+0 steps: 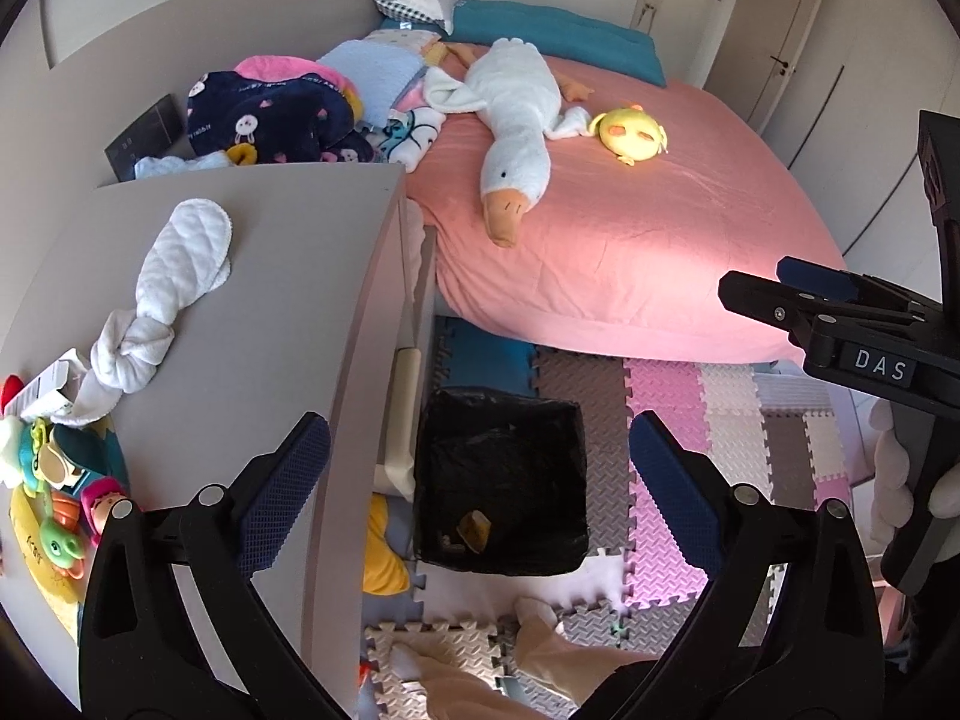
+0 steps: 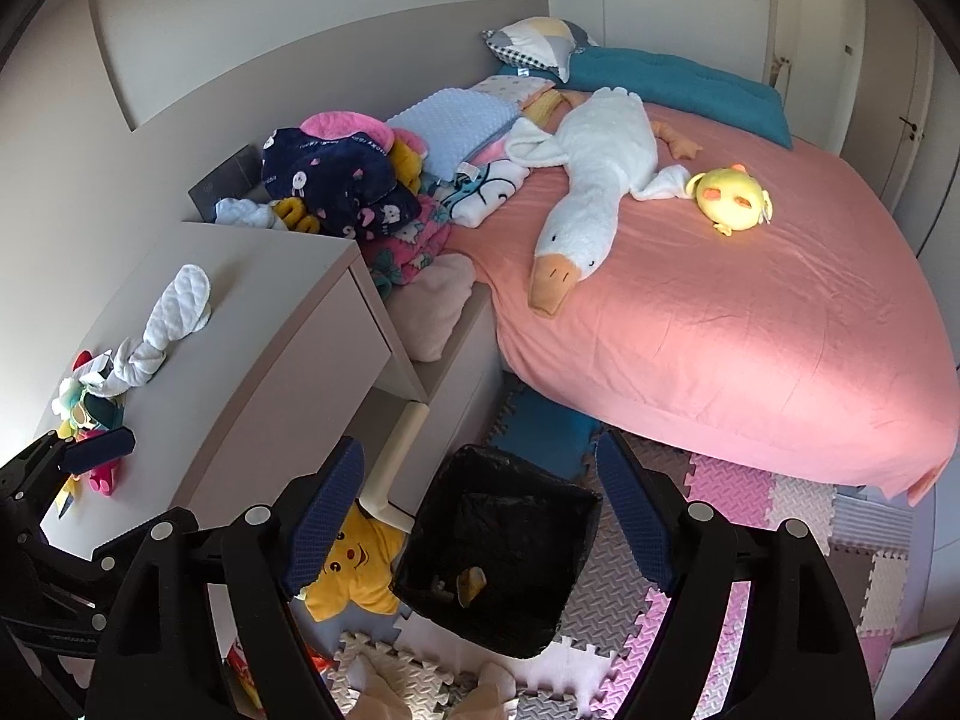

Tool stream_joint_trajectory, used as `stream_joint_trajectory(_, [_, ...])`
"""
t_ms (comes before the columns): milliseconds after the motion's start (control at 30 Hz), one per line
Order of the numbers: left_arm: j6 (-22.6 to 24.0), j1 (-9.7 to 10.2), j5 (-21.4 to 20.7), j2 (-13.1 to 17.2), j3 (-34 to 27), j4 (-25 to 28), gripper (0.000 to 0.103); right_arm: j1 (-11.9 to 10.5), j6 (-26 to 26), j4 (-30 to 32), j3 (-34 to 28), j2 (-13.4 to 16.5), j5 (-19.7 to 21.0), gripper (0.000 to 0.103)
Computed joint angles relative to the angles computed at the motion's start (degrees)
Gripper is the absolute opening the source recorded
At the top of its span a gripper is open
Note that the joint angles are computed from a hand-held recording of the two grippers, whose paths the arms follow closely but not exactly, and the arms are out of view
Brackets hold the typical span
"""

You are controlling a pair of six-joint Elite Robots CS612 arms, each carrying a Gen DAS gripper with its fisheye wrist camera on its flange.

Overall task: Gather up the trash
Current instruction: 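Bring both open tools back over the toys on the table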

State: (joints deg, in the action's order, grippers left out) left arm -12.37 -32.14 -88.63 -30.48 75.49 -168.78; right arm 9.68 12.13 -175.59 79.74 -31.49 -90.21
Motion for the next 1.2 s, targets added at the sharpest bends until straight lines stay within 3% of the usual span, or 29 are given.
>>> stream_joint_trajectory(433, [-2.28, 0.81, 1.95, -1.28, 2.91, -1.15, 0.096, 1.1, -1.37, 0.81, -2.2, 1.05, 1.37, 0.08])
stream_joint_trajectory(1200, [-10.96, 4.78, 8.58, -6.1, 13.62, -5.85, 0.096, 6.23, -8.04, 7.58, -11.45, 4.79, 6.29, 0.08])
